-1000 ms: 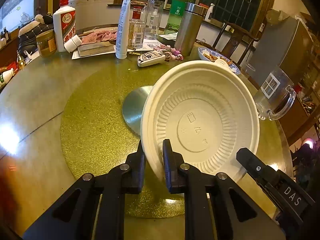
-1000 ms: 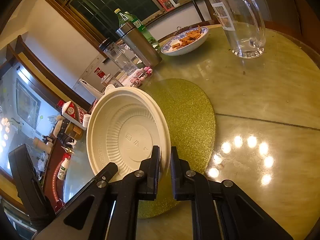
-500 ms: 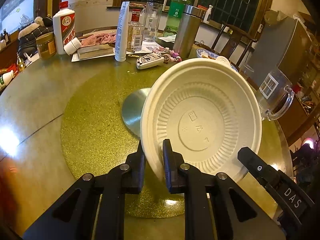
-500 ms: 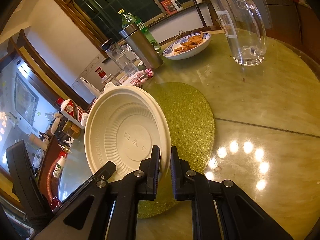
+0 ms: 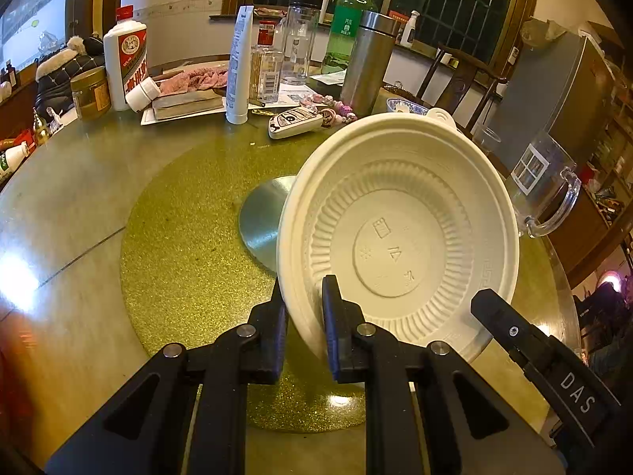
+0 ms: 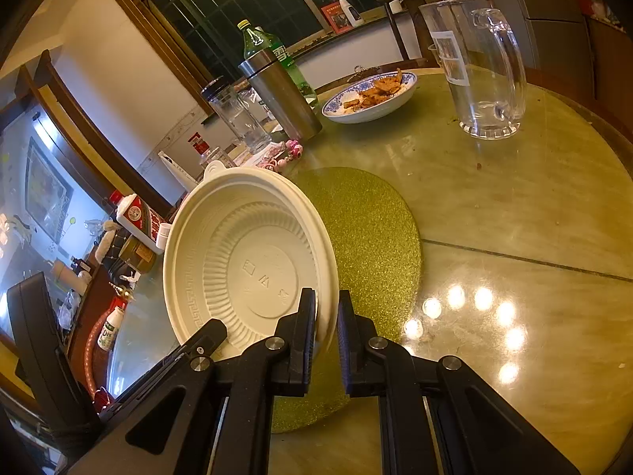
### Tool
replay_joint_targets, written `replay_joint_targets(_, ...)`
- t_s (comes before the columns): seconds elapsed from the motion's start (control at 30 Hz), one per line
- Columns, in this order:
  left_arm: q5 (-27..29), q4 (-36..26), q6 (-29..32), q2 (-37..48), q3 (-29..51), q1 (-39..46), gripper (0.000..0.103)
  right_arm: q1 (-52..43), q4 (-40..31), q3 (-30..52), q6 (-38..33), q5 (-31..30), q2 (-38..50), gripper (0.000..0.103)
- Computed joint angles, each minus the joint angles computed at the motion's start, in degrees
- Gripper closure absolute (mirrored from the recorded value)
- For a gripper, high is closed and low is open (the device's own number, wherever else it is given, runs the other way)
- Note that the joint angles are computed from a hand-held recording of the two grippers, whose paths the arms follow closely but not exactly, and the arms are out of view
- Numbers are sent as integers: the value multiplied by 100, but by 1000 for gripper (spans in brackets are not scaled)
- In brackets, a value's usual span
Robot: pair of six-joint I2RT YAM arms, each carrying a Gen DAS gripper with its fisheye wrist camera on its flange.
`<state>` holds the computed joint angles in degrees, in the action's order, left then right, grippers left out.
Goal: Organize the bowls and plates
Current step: 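Lift the last white bowl with both grippers and carry it toward the stack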
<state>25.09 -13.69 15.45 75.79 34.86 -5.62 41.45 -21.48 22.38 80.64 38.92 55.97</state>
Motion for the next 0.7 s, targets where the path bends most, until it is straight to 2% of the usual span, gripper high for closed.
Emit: replay_joint_targets(0.7,43,-7,24,-126,-33,52,89,34,-2,22,-38,86,48,93)
